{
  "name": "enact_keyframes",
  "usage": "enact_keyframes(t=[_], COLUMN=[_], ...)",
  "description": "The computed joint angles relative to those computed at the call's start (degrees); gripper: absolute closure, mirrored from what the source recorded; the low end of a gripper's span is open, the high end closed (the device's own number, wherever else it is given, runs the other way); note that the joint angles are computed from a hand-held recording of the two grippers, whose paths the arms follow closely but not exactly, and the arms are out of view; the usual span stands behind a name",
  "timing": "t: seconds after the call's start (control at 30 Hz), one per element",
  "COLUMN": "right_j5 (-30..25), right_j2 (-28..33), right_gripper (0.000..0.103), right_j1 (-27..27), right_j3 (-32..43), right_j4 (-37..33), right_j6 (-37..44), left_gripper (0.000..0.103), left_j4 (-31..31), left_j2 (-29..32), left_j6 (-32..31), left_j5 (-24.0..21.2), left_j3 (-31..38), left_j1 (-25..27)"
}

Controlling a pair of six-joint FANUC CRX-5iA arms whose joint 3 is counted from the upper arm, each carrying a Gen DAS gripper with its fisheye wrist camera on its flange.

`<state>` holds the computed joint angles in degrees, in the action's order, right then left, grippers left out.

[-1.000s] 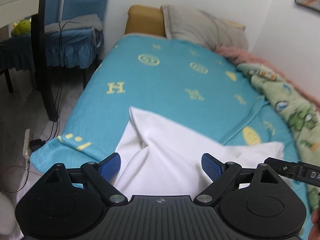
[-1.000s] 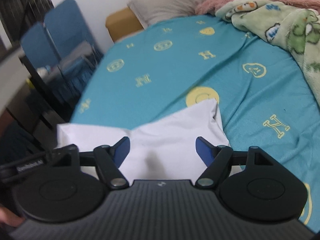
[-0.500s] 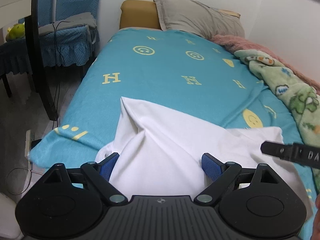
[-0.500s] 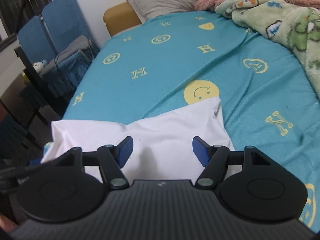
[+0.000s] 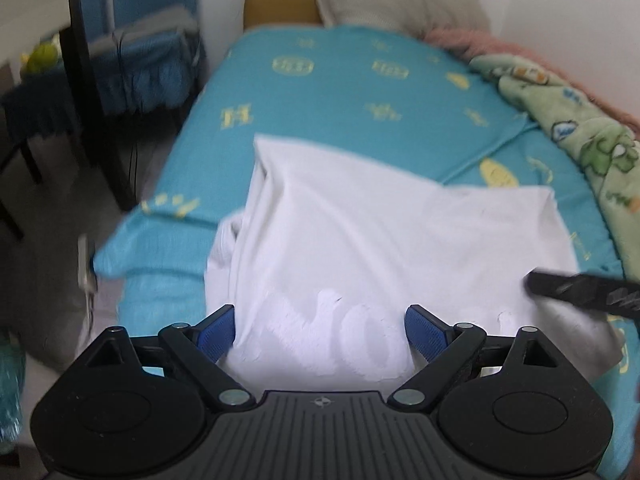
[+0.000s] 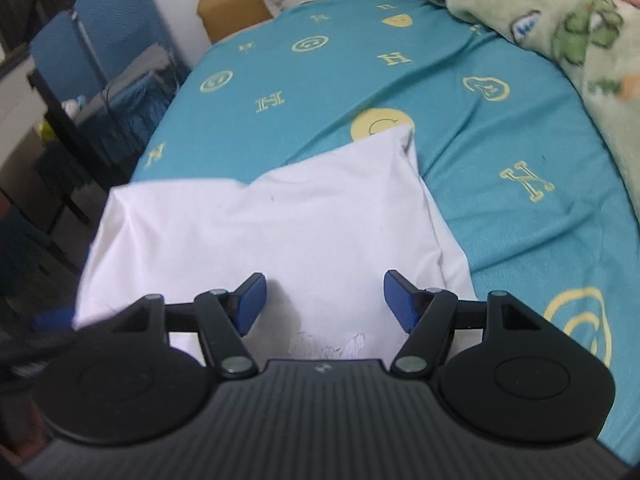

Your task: Fold clothes

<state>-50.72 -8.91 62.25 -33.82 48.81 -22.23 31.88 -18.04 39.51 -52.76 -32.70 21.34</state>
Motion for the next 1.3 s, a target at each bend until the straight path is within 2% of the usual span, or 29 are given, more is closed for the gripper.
enact_keyframes(t=[0.2,0.23,0.27,0.3,0.37,0.57,0.67,0.73,0.83,0.9,0.93,1.0,1.1,1.17,1.23,1.3], right_j5=[2.5,2.6,3.4,4.8,8.0,14.1,18.0,17.3,14.1,12.2,12.0,11.8,10.4,8.7,8.3,8.4], right_j2=[-8.2,-9.5,-10.9,-12.2,-14.5,-15.0,-13.7,-12.8,-11.1,-10.1,-10.0,-10.0,-10.6,-10.9,-11.4,-11.9], right_gripper=[0.034,0.031,0.022,0.018,0.019,0.018,0.018,0.019,0.037,0.061,0.065,0.082,0.086,0.087,0.087,0.087], right_j1=[3.2,3.9,4.4,4.7,5.0,3.4,0.5,-0.1,0.4,1.3,1.3,1.1,1.7,2.5,2.1,1.3], right_j3=[-5.8,-6.7,-7.7,-9.0,-11.6,-16.1,-18.8,-19.5,-19.0,-18.4,-18.4,-18.4,-18.2,-17.9,-18.0,-18.3], right_j4=[5.1,5.0,4.9,5.1,5.8,7.7,13.0,17.1,19.2,17.9,17.8,18.7,19.6,20.2,22.4,25.2], right_j6=[-19.4,-22.8,-26.1,-29.5,-35.8,-51.4,-62.6,-67.4,-69.5,-69.2,-69.3,-69.2,-67.8,-66.0,-65.7,-66.3], left_gripper=[0.01,0.01,0.01,0.01,0.009,0.008,0.007,0.007,0.007,0.007,0.007,0.007,0.01,0.01,0.01,0.01], left_j4=[-0.1,-0.3,-0.5,-0.6,-0.8,-1.0,-1.2,-1.4,-2.0,-1.9,-1.9,-1.4,2.7,9.6,16.0,20.8], left_j2=[0.6,0.6,0.7,0.8,1.0,1.4,1.7,2.0,2.6,2.7,2.8,3.0,2.3,1.3,1.2,3.6], left_j6=[0.8,0.9,1.0,1.2,1.6,2.5,3.1,3.8,5.5,5.8,5.9,5.8,3.8,-0.4,-3.7,-4.7], left_j5=[-1.8,-1.7,-1.6,-1.5,-1.5,-2.0,-2.3,-2.7,-3.7,-3.7,-3.8,-4.0,-3.3,-4.4,-9.6,-19.2], left_j3=[0.5,0.7,0.7,0.8,1.0,1.4,1.6,2.0,2.8,2.8,2.9,3.2,2.6,1.0,0.3,0.8], left_j1=[1.1,1.0,0.9,0.8,0.6,0.7,0.7,0.8,0.8,0.7,0.7,0.9,2.2,4.2,6.4,8.7])
